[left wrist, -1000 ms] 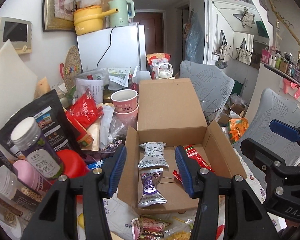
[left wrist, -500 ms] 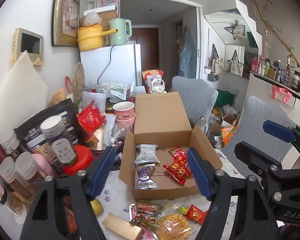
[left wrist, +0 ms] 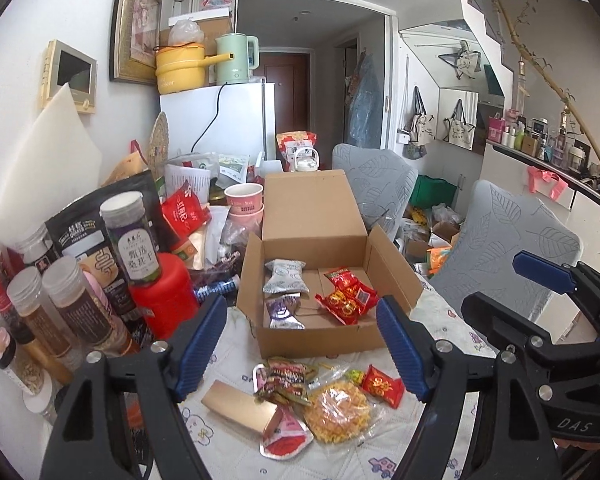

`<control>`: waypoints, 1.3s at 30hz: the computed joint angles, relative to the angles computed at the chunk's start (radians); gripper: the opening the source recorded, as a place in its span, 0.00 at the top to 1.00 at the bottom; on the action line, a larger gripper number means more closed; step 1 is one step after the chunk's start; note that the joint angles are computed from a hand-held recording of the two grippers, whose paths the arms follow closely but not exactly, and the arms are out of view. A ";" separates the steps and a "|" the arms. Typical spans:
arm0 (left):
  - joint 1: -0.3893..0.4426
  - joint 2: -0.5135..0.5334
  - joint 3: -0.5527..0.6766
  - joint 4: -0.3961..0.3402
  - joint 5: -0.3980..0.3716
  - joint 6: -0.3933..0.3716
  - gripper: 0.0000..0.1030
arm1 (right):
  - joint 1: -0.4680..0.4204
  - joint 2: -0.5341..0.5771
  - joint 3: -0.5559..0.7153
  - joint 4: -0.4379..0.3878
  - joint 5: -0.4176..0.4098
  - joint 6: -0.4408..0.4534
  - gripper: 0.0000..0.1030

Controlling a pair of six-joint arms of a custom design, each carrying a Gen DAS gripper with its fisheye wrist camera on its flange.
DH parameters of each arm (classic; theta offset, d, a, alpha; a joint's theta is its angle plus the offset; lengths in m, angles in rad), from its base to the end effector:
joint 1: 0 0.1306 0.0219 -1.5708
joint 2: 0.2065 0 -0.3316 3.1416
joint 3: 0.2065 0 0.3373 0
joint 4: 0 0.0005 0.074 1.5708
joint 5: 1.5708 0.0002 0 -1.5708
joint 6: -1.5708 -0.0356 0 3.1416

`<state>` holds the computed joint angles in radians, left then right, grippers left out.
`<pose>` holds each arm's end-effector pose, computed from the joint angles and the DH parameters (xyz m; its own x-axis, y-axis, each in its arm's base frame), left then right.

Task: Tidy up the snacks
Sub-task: 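Withdraw both open tools from the box back toward the loose snacks, then grasp gold rectangular box with left tool while right tool grasps bagged waffle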

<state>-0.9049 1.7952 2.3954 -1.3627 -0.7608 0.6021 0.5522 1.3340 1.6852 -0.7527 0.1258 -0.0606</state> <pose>0.3344 -0.3868 0.5533 -0.4998 -0.0278 -0.8657 -0.0261 0.9995 -0.0170 0.3679 0.2209 0.5352 -0.3577 -0.1498 -0.9218 -0.4011 0.9160 0.0068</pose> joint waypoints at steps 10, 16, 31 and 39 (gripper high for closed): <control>-0.032 -0.138 -0.249 0.050 0.005 0.109 0.25 | 0.028 -0.056 -0.129 0.022 -0.019 -0.042 0.19; -0.041 -0.181 -0.354 0.050 0.011 0.175 0.25 | 0.035 -0.065 -0.186 0.034 -0.026 -0.058 0.19; -0.010 -0.246 -0.573 0.121 0.126 0.270 0.25 | 0.004 -0.021 -0.278 0.033 -0.118 -0.109 0.19; 0.010 -0.243 -0.641 0.166 0.184 0.308 0.25 | -0.011 0.054 -0.264 0.012 -0.146 -0.105 0.19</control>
